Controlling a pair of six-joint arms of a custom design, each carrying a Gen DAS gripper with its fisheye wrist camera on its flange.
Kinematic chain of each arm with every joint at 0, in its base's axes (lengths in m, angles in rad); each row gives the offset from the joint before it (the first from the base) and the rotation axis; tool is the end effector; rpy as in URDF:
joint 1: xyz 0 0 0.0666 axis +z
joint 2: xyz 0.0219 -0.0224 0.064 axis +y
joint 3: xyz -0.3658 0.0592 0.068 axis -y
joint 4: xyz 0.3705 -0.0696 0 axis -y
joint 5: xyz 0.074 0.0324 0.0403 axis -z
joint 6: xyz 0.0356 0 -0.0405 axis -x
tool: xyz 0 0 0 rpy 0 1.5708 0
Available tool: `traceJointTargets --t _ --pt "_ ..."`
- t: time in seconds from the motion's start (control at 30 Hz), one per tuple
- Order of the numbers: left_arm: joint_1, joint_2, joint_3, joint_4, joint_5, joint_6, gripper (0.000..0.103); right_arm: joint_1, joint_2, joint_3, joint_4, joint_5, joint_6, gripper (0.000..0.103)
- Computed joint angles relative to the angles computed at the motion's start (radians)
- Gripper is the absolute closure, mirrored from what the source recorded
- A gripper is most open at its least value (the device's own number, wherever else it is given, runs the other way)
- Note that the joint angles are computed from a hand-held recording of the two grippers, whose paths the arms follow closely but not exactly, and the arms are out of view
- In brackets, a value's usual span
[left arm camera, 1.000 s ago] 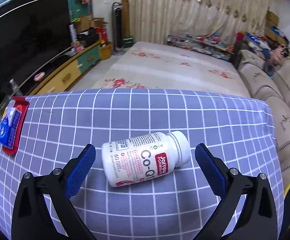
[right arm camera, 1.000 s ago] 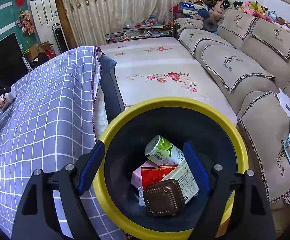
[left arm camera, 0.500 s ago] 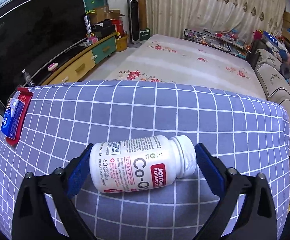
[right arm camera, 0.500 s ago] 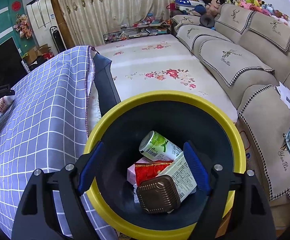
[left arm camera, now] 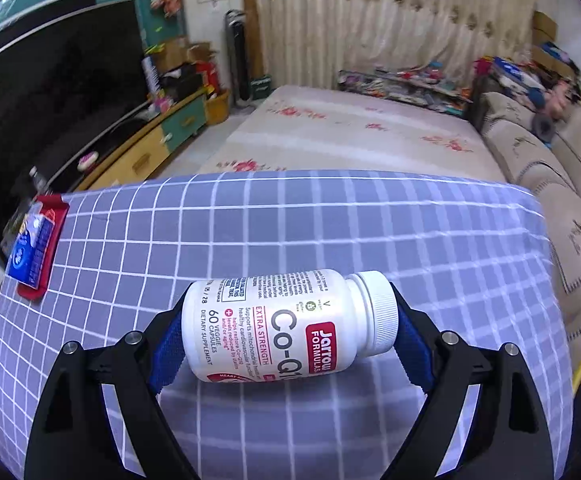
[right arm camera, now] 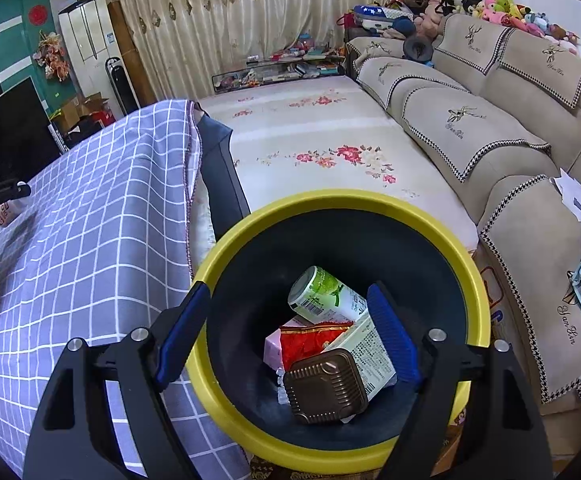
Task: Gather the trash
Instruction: 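Carry the white bottle over the bin and open the left gripper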
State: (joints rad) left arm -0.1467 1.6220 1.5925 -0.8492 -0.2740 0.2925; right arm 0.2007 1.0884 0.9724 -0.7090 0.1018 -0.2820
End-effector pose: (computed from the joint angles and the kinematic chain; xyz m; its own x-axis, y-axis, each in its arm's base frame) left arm 0.5433 -0.0709 0.3980 -0.7206 -0.1741 -0.6711 -0.2484 0.9685 0.0155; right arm 0.3482 0.0667 0.3628 -0.7278 0.1345 -0.6725 0.0747 0.9903 0.1171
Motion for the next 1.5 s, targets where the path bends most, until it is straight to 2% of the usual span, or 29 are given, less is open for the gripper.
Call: traceJointTargets --t 0.17,0.3,0.4,0.5,0.7,0.83,1.0,1.17,1.3,1.37,1.4,1.5 --pt "-0.073 -0.121 -0.100 0.026 0.015 -0.031 0.017 0.002 -0.046 -0.014 -0.008 0.003 -0.005 0.026" --pt "-0.175 -0.198 -0.154 0.048 -0.019 -0.057 0.017 -0.008 -0.100 -0.028 -0.022 0.006 -0.003 0.026" --pt "-0.258 -0.214 -0.150 0.028 -0.007 -0.038 0.017 -0.021 -0.151 -0.045 -0.035 0.014 0.001 0.026" --pt "-0.343 -0.186 -0.104 0.001 0.004 -0.027 0.017 -0.042 -0.198 -0.061 -0.047 0.015 0.009 0.026" --pt "-0.501 -0.081 0.007 -0.060 0.025 0.004 0.017 -0.146 -0.313 -0.102 -0.092 0.013 0.055 0.026" --pt "-0.574 -0.012 0.070 -0.075 0.019 0.002 0.017 -0.265 -0.374 -0.124 -0.127 -0.039 0.093 0.026" --pt "-0.643 0.103 0.191 -0.134 0.022 -0.005 0.017 -0.364 -0.403 -0.146 -0.139 -0.099 0.129 0.026" --pt "-0.674 0.225 0.324 -0.200 0.058 0.001 0.017 -0.404 -0.401 -0.158 -0.132 -0.135 0.145 0.026" --pt "-0.693 0.308 0.406 -0.237 0.067 0.001 0.016 -0.412 -0.404 -0.154 -0.136 -0.128 0.156 0.026" --pt "-0.693 0.333 0.427 -0.254 0.087 -0.003 0.015 -0.416 -0.410 -0.152 -0.139 -0.121 0.158 0.026" --pt "-0.689 0.337 0.427 -0.253 0.092 -0.003 0.011 -0.422 -0.414 -0.150 -0.143 -0.123 0.158 0.026" --pt "-0.686 0.312 0.387 -0.234 0.105 0.001 0.008 -0.426 -0.426 -0.145 -0.153 -0.121 0.152 0.026"
